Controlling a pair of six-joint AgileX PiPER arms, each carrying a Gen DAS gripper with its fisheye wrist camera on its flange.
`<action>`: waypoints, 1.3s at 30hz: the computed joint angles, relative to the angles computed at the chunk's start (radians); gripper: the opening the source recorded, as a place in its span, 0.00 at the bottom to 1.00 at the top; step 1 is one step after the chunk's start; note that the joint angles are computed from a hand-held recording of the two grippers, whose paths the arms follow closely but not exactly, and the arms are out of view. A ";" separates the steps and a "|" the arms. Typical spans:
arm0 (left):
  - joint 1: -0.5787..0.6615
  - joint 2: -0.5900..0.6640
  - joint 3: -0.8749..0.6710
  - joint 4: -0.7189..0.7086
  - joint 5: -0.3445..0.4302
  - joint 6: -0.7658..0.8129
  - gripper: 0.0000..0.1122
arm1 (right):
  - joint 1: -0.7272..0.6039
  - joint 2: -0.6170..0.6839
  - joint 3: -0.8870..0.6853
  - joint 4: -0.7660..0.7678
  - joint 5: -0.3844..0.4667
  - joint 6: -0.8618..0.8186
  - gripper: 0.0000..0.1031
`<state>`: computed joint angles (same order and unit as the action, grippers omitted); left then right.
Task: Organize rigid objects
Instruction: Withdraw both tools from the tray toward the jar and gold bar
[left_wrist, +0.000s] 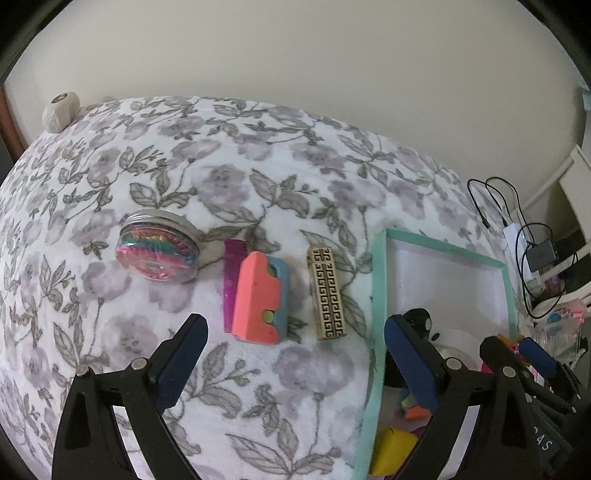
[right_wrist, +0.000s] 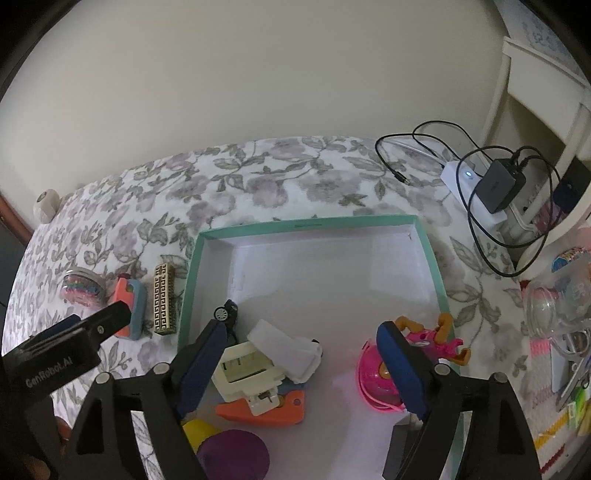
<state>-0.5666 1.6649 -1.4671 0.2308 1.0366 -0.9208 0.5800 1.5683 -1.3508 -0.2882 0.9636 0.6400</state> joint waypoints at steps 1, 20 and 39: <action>0.005 -0.005 0.006 0.001 -0.003 0.000 0.86 | 0.004 0.004 -0.003 -0.002 0.002 0.000 0.88; 0.227 -0.179 0.219 -0.009 -0.111 -0.001 0.92 | 0.121 0.066 -0.061 -0.024 -0.035 0.029 1.00; 0.395 -0.192 0.334 -0.203 -0.308 0.147 0.92 | 0.212 0.216 -0.162 -0.027 -0.152 0.054 0.58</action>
